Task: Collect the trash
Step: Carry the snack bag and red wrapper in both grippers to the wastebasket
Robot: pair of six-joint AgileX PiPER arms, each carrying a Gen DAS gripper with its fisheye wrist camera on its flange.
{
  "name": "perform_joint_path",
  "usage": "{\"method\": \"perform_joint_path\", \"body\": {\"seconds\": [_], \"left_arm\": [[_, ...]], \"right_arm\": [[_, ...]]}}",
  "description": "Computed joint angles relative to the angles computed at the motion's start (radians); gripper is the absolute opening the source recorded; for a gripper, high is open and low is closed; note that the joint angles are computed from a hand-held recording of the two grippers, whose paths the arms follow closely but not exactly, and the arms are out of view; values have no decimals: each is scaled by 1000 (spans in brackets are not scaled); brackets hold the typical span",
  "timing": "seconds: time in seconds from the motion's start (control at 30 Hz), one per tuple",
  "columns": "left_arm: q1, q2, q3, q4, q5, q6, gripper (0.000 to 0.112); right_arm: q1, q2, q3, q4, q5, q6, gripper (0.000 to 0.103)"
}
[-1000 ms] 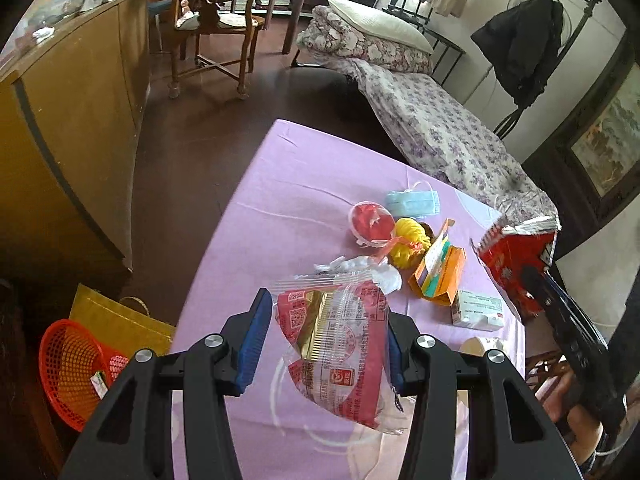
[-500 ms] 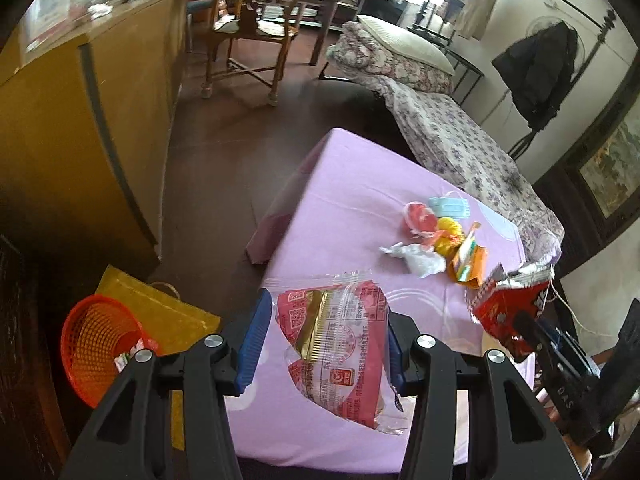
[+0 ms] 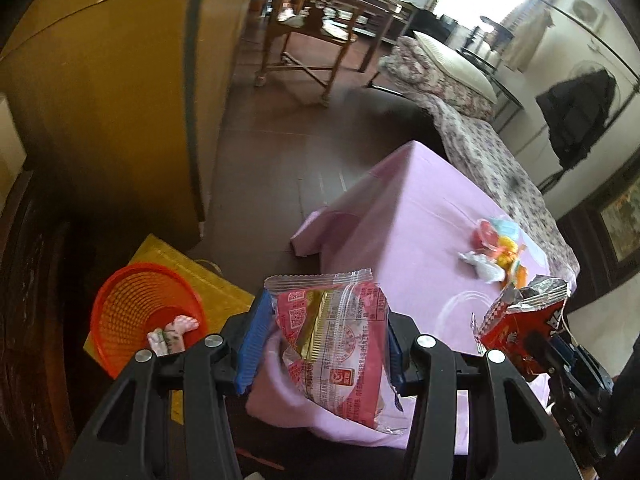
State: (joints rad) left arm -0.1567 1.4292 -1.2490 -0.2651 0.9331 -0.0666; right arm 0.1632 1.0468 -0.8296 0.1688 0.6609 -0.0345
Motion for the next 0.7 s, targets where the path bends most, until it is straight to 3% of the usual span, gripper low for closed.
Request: {"method": "perform_joint_path", "body": {"seconds": [0.23,0.57,0.7], "left_arm": [[205,-13,65,-62,7,140,50],[472,74,91,-99,17,287,50],[550,128,73,-101,13,314,50]], "right_arm": [[291,156,-119,-218,-8,268,20],[498,487,-400,-231,50,306,20],[521,605,-515,-187,84,269,20]]}}
